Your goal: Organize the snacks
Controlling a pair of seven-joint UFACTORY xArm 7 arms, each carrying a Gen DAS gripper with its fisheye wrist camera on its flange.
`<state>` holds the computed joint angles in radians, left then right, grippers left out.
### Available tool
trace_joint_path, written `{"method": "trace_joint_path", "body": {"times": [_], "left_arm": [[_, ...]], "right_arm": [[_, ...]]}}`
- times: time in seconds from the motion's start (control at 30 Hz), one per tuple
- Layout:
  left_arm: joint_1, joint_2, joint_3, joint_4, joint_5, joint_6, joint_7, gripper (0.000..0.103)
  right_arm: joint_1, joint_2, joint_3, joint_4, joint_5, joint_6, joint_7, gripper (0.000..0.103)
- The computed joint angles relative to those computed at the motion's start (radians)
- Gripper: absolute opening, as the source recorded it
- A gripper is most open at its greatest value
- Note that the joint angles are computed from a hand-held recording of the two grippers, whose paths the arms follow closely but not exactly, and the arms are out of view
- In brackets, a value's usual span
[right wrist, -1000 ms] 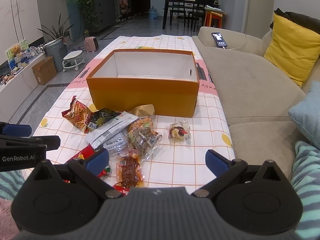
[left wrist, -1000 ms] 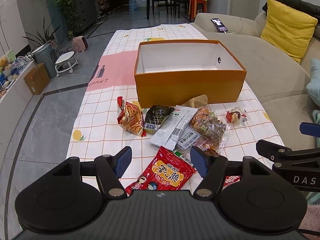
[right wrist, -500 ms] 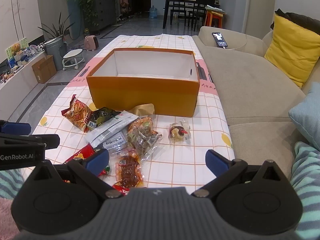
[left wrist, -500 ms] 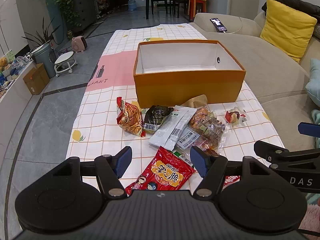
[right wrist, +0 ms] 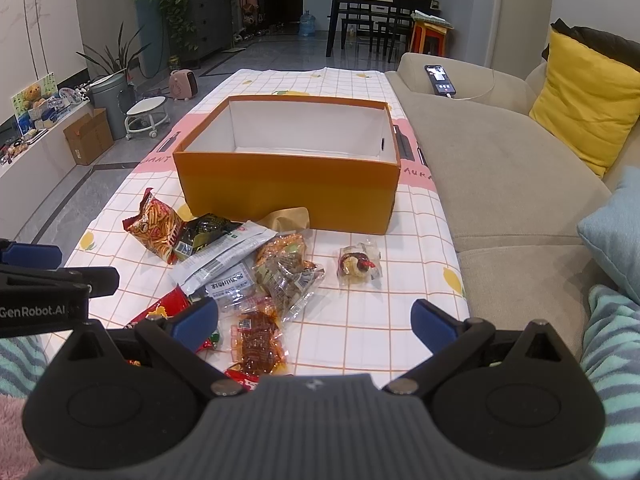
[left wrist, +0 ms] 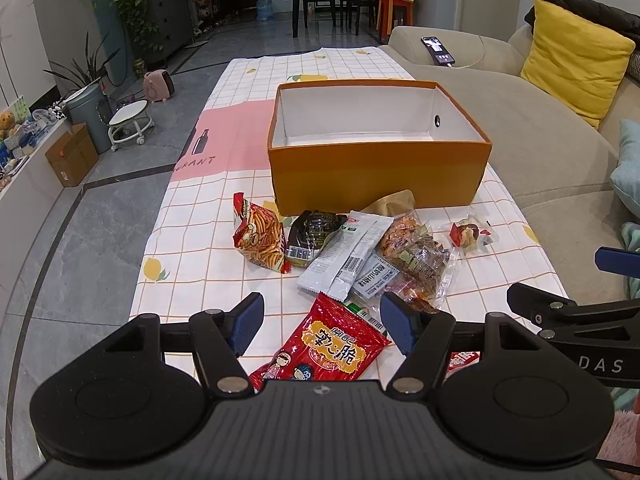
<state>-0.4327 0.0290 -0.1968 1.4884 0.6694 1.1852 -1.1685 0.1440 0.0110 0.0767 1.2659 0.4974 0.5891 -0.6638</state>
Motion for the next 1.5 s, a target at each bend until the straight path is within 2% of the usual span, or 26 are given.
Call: {"method": "trace_joint_path", "body": {"times": [0.83, 1.07, 1.3, 1.37, 1.43, 1.5], "left_arm": [[0.01, -0.006, 0.003, -0.005, -0.046, -0.016, 0.011, 0.079], [0.034, -0.017, 0.012, -0.026, -0.084, -0.077, 0.07, 0.079], [0.073, -0.018, 0.033, -0.049, -0.094, -0.152, 0.123, 0.079], [0.088, -0.023, 0.041, -0.064, -0.09, -0.169, 0.118, 0.079], [0.103, -0.023, 0.049, -0.075, -0.079, -0.182, 0.112, 0.079], [0.117, -0.02, 0.055, -0.082, -0.062, -0.201, 0.12, 0.079]], "right_arm": [[-0.002, 0.007, 0.002, 0.016, -0.018, 0.024, 0.029, 0.099], [-0.011, 0.04, 0.001, 0.053, 0.012, 0.074, 0.019, 0.099], [-0.033, 0.142, 0.015, 0.166, 0.002, 0.156, 0.075, 0.099], [-0.041, 0.168, 0.025, 0.192, 0.012, 0.163, 0.074, 0.097], [-0.047, 0.192, 0.037, 0.214, 0.024, 0.169, 0.053, 0.088], [-0.046, 0.216, 0.047, 0.236, 0.021, 0.166, 0.045, 0.086]]}}
